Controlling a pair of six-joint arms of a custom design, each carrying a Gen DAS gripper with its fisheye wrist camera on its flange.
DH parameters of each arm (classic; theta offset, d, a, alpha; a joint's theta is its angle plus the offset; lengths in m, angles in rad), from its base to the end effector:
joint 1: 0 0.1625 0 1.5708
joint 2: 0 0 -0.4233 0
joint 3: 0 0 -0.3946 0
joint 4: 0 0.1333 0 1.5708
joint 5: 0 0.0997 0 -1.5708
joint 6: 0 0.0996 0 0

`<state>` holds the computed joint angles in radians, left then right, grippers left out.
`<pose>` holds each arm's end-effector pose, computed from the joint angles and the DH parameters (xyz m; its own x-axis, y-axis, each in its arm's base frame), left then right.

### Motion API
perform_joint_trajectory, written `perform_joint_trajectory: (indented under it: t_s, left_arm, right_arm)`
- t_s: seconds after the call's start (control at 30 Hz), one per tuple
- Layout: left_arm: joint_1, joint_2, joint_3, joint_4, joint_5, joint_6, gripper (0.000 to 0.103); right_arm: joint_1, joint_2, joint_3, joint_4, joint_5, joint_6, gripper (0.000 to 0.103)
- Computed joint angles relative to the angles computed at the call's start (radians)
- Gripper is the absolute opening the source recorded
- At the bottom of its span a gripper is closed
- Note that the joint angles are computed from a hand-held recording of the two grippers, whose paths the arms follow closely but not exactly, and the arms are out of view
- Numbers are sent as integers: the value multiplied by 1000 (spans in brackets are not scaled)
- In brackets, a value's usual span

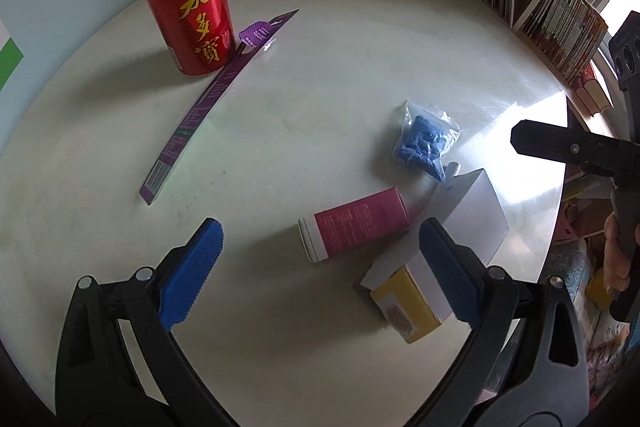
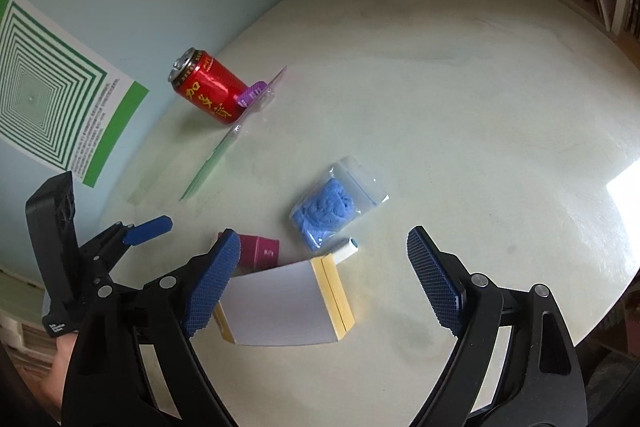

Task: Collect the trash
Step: 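Return to the table and grasp the pink box with the left tool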

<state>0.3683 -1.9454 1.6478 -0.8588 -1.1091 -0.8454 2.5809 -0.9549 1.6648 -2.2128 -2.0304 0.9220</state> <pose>-0.1951 -0.2657 0.5504 -0.7418 0.3504 -0.5718 0.4506 0.8919 -0.0380 0.5870 -0.2634 0.1550 -0.9458 -0.0455 0.3215 -0.1511 0.9381 -0.3117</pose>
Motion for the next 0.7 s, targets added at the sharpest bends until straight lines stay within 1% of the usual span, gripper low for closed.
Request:
perform_joint_trajectory:
  t_s: [0.1,0.23,0.3,0.4,0.47,0.6,0.67,0.7]
  left_arm:
    - [34,4,19,-35,-12,6,96]
    - [57,13,39,-55,-24,1,96]
    - [63,16,49,-65,-31,-10,96]
    - [71,27,65,-58,-26,-39,96]
    - [76,31,72,-48,-24,-66,96]
    - [82,33,81,-17,-29,-134,96]
    - [84,26,86,-16,-34,-153,94]
    - [81,22,86,-12,-33,-171,90]
  right_arm:
    - [-14,13,-15,20,7,-18,85]
    - [-35,26,-24,37,24,-33,85]
    - [-47,28,-19,28,42,-50,85]
    - [-68,43,-30,48,68,-107,85]
    - [-81,59,-50,76,91,-159,85]
    - [-92,104,-107,144,106,-290,85]
    - [-93,125,-129,171,104,-345,85]
    - [-92,133,-136,178,105,-370,85]
